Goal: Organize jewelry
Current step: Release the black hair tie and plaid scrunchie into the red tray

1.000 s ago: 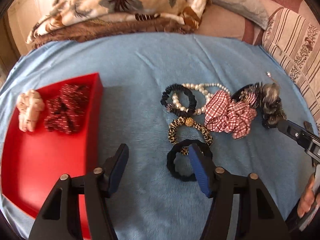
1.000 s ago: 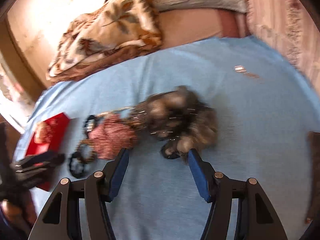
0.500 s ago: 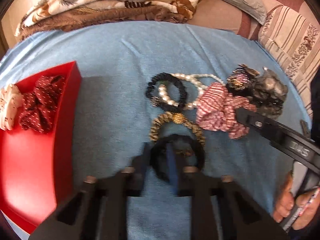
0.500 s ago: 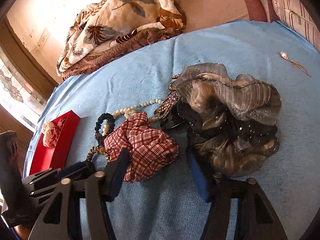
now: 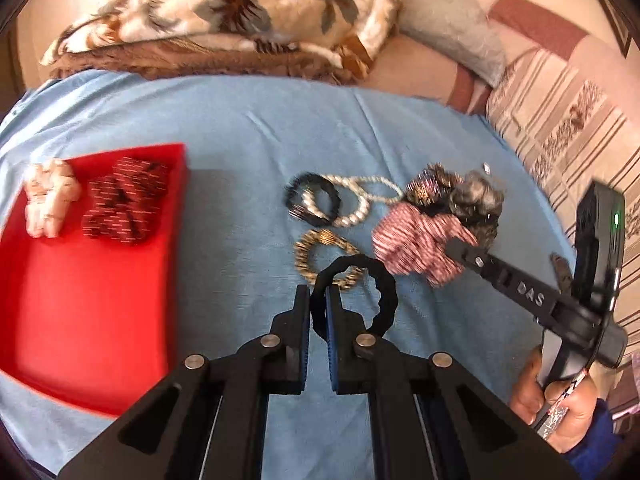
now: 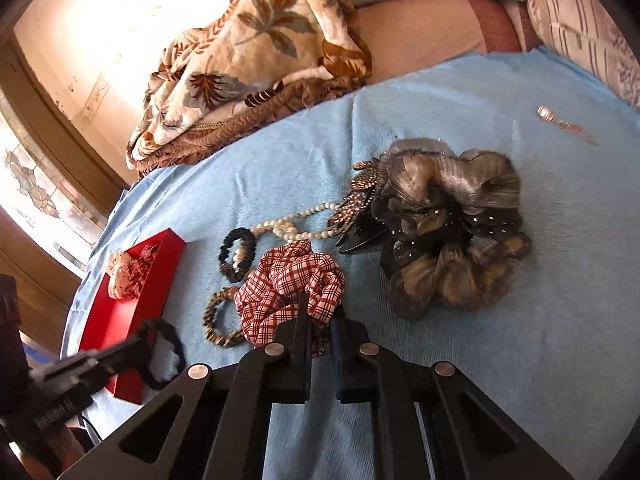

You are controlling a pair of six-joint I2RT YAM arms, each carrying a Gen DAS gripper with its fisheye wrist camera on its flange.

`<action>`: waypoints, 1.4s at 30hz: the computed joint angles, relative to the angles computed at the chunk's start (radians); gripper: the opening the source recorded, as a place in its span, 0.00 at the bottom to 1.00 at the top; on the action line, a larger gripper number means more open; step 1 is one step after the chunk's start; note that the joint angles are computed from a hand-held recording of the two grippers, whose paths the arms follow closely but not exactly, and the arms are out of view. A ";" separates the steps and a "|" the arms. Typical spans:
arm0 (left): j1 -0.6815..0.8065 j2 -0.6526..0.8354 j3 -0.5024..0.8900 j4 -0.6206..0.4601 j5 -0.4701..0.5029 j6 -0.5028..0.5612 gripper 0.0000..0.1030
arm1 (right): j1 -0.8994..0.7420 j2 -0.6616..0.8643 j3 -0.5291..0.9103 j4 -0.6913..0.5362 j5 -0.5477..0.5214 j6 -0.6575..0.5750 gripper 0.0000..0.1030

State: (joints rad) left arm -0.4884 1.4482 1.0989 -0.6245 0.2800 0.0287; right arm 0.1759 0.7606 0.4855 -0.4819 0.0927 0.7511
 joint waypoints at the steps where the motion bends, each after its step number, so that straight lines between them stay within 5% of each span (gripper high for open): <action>1: 0.030 -0.015 -0.001 -0.008 0.010 0.013 0.07 | 0.040 -0.018 0.011 -0.026 0.033 0.023 0.08; 6: 0.247 -0.034 0.018 -0.027 0.027 0.095 0.07 | 0.252 -0.006 0.102 -0.110 0.193 0.119 0.08; 11: 0.446 0.075 0.105 -0.031 0.038 0.147 0.07 | 0.400 0.193 0.256 -0.097 0.256 0.120 0.08; 23: 0.607 0.395 0.362 -0.028 -0.035 0.162 0.07 | 0.468 0.846 0.716 0.001 0.138 0.044 0.08; 35: 0.629 0.400 0.393 -0.053 0.060 0.168 0.10 | 0.427 1.364 1.333 -0.222 0.105 -0.021 0.11; 37: 0.648 0.395 0.396 -0.060 0.089 0.167 0.22 | 0.427 1.365 1.339 -0.224 0.088 -0.009 0.17; 39: 0.669 0.387 0.394 -0.062 0.120 0.155 0.34 | 0.432 1.339 1.315 -0.222 0.093 -0.001 0.33; 42: 0.682 0.376 0.385 -0.055 0.137 0.141 0.40 | 0.450 1.266 1.251 -0.213 0.125 0.005 0.44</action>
State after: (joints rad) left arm 0.1941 1.8241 1.4840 -0.6796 0.4169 0.1699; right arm 0.6256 2.0264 1.7368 -0.6946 0.2182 0.7566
